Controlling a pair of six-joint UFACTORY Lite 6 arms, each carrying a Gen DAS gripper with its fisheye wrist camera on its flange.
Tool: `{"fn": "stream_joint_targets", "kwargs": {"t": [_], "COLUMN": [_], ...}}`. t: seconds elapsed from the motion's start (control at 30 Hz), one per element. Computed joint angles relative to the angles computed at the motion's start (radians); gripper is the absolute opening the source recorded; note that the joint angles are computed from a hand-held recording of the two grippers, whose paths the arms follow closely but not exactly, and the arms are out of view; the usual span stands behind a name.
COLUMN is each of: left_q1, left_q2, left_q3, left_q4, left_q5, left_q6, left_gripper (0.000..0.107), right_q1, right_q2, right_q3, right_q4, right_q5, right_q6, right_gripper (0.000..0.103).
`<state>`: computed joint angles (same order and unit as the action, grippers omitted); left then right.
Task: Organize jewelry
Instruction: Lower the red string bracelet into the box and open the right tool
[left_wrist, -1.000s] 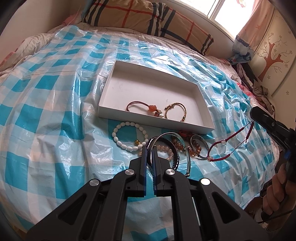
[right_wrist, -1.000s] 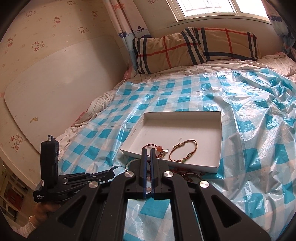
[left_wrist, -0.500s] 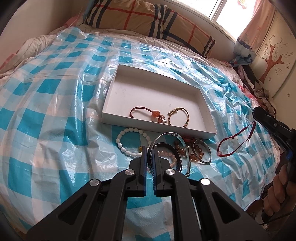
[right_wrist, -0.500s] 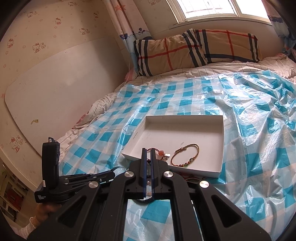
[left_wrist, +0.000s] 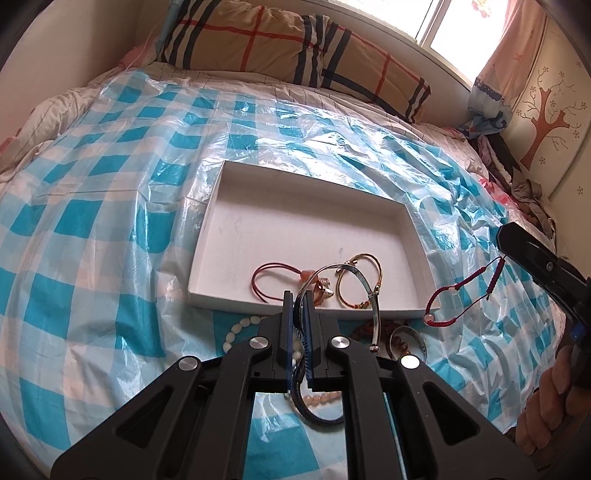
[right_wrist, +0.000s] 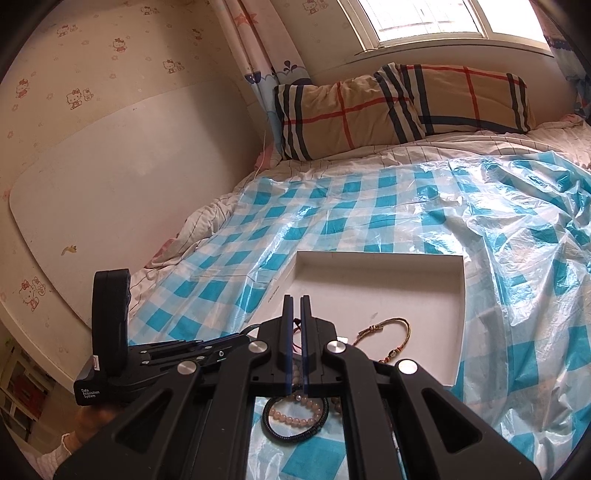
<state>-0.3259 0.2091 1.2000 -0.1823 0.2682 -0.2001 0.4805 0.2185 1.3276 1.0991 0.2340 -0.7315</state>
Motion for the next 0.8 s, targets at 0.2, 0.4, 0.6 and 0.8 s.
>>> {"fn": "stream_joint_targets", "kwargs": {"t": [0.2, 0.4, 0.6, 0.8], "left_q1": [-0.002, -0.008, -0.031, -0.059], "left_q2": [0.136, 0.232, 0.333, 0.33], "left_q3": [0.163, 0.264, 0.362, 0.351], "left_q4": [0.025, 0.062, 0.322, 0.6], "left_q5": [0.023, 0.032, 0.06, 0.088], "left_q6": [-0.012, -0.046, -0.302, -0.566], "left_gripper": [0.005, 0.005, 0.007, 0.022], "right_q1": [-0.018, -0.024, -0.037, -0.052], "right_q2": [0.124, 0.222, 0.316, 0.272], "right_q3": [0.125, 0.208, 0.273, 0.171], "right_q4": [0.089, 0.133, 0.021, 0.178], "right_q5": [0.026, 0.041, 0.038, 0.018], "right_q6": [-0.09, -0.134, -0.008, -0.154], "right_gripper": [0.004, 0.004, 0.015, 0.029]}}
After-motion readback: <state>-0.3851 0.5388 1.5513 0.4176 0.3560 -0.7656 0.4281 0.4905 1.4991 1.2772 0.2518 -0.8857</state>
